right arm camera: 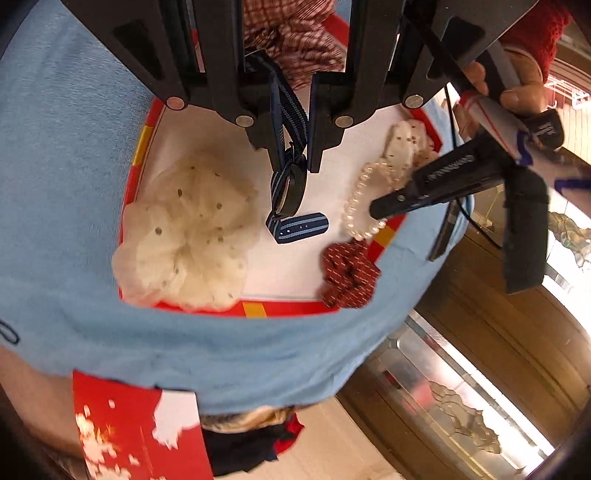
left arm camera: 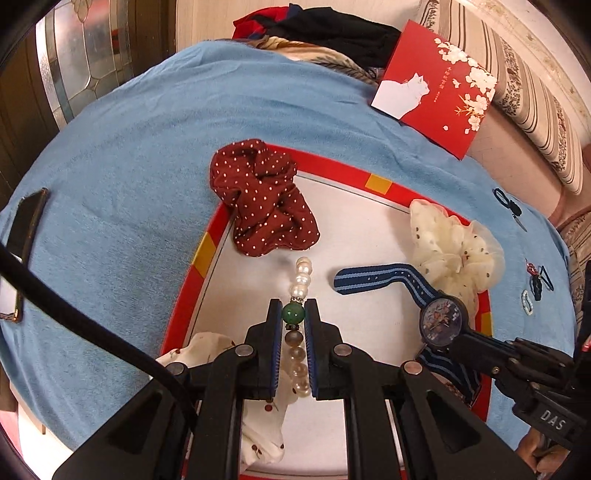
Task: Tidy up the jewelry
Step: 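Carry pearl bracelet and watch to the tray and release both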
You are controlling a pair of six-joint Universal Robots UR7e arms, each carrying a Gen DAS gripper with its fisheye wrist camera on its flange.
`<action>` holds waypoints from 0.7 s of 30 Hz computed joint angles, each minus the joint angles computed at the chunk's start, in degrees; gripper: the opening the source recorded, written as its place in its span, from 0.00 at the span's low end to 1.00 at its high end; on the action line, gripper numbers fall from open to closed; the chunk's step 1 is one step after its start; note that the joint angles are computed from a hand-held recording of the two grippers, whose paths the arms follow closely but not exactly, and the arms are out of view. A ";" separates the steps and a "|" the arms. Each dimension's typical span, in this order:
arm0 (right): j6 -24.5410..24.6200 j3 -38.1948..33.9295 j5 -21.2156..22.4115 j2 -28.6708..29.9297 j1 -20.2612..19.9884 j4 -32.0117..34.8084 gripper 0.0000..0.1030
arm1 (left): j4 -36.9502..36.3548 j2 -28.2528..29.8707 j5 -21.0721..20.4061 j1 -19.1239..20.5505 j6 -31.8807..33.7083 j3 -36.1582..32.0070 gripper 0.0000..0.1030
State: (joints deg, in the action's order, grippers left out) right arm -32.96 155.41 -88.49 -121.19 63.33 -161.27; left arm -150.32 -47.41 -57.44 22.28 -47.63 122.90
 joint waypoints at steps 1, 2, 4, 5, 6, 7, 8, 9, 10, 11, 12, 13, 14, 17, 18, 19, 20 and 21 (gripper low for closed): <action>0.13 0.01 -0.04 0.19 -0.19 -0.17 0.13 | -0.22 0.28 -0.29 0.14 0.13 -0.06 0.11; 0.24 -0.05 0.01 0.63 -0.45 -0.55 0.13 | -0.26 0.55 -0.51 0.24 0.26 -0.21 0.11; 0.01 -0.10 0.61 0.18 -1.17 0.00 0.13 | 0.05 1.08 -0.69 0.36 0.11 -0.57 0.11; 0.40 -0.08 0.29 0.37 -0.65 -0.27 0.13 | 0.30 1.30 -0.67 0.37 -0.16 -0.75 0.11; 0.33 -0.15 0.22 0.46 -0.59 -0.24 0.13 | 0.23 1.43 -0.68 0.34 -0.34 -0.86 0.11; 0.21 -0.29 0.29 0.30 -0.66 0.28 0.14 | -0.13 1.45 -0.91 0.30 -0.36 -0.93 0.11; 0.06 -0.39 0.36 0.07 -0.74 0.68 0.15 | -0.64 1.36 -1.15 0.23 -0.35 -0.87 0.11; -0.35 -0.29 0.68 -0.56 -0.88 0.95 0.15 | -1.57 1.17 -1.84 0.09 -0.23 -0.74 0.11; -0.84 -0.27 0.89 -1.29 -0.82 1.43 0.15 | -2.11 1.01 -2.48 -0.04 -0.08 -0.70 0.12; -0.85 -0.23 0.62 -1.78 -0.30 1.48 0.16 | -2.73 0.80 -3.28 -0.31 0.09 -0.72 0.16; -1.15 -0.23 0.80 -2.57 -0.05 1.95 0.20 | -3.25 0.50 -3.78 -0.64 0.19 -0.63 0.20; -1.22 -0.25 0.85 -2.96 0.38 1.96 0.22 | -4.30 0.10 -4.28 -1.24 0.38 -0.42 0.25; -1.31 -0.27 0.92 -3.90 0.97 2.16 0.24 | -4.91 -0.20 -4.59 -1.75 0.55 -0.37 0.27; -1.38 -0.75 1.36 -8.66 1.62 6.05 0.25 | -4.35 -1.57 -3.75 -3.98 -0.46 -0.44 0.31; -1.67 -0.86 1.87 -10.59 1.33 7.55 0.25 | -3.56 -2.32 -2.97 -5.03 -1.40 -0.39 0.33; -2.03 -0.98 2.44 -12.40 0.96 9.06 0.26 | -2.88 -2.90 -2.34 -5.74 -2.10 -0.35 0.37; -2.53 -1.14 3.09 -14.65 0.42 10.96 0.26 | -1.71 -3.65 -1.29 -6.86 -3.24 -0.30 0.41; -3.31 -1.35 3.94 -17.66 -0.51 13.50 0.27 | -0.60 -4.22 -0.42 -7.74 -4.25 -0.20 0.42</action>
